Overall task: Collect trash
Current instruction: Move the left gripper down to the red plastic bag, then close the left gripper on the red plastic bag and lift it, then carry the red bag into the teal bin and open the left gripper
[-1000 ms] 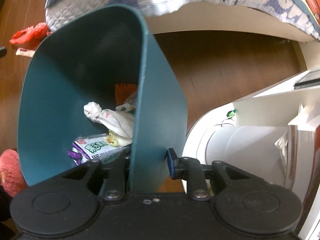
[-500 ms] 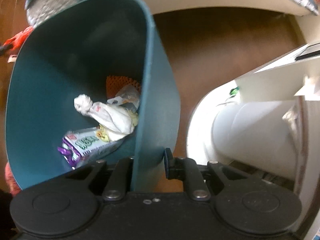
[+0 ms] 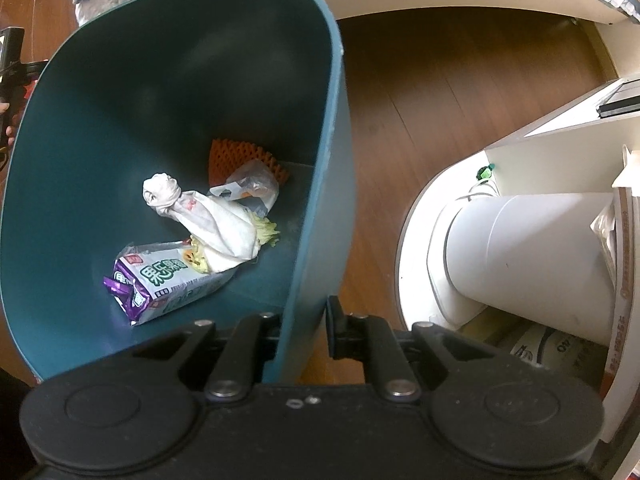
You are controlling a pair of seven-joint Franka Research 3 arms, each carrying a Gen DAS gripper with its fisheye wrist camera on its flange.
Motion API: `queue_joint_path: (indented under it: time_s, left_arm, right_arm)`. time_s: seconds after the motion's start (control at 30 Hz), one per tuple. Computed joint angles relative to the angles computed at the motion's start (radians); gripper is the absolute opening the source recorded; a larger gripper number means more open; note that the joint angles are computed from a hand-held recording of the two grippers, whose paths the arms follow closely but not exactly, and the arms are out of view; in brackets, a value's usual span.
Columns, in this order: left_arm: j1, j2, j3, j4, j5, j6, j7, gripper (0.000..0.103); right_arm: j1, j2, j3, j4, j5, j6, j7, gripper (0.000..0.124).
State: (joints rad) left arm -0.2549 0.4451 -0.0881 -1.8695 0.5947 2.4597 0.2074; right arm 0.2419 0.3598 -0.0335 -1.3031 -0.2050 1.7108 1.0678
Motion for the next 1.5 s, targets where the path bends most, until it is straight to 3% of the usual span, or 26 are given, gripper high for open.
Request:
queue_joint_path:
  time_s: [0.27, 0.47, 0.7, 0.93, 1.1, 1.3, 1.5]
  left_arm:
    - [0.000, -0.018, 0.000, -0.002, 0.000, -0.016, 0.002, 0.065]
    - [-0.010, -0.114, -0.011, -0.066, 0.035, -0.014, -0.039, 0.064]
    - [-0.030, -0.249, -0.070, -0.105, 0.085, -0.030, -0.022, 0.064]
    - [-0.058, -0.318, -0.125, -0.061, 0.099, -0.040, 0.071, 0.064]
    - [-0.099, -0.368, -0.157, -0.024, 0.201, -0.051, 0.116, 0.064]
    - [-0.123, -0.368, -0.184, 0.043, 0.223, 0.063, 0.277, 0.064]
    - [-0.159, -0.243, -0.182, 0.192, 0.193, 0.190, 0.454, 0.064]
  right_arm:
    - [-0.001, -0.007, -0.001, -0.030, -0.010, 0.038, -0.006, 0.012]
    - [-0.003, -0.021, 0.003, -0.053, -0.006, 0.077, -0.018, 0.012]
    - [-0.006, -0.027, 0.006, -0.071, 0.002, 0.113, -0.038, 0.012]
    - [-0.013, -0.039, 0.006, -0.089, 0.016, 0.123, -0.052, 0.013]
    - [-0.016, -0.046, 0.005, -0.096, 0.013, 0.118, -0.064, 0.013]
    - [-0.018, -0.054, 0.005, -0.106, 0.013, 0.113, -0.059, 0.013]
    - [-0.018, -0.061, 0.004, -0.116, 0.005, 0.105, -0.050, 0.013]
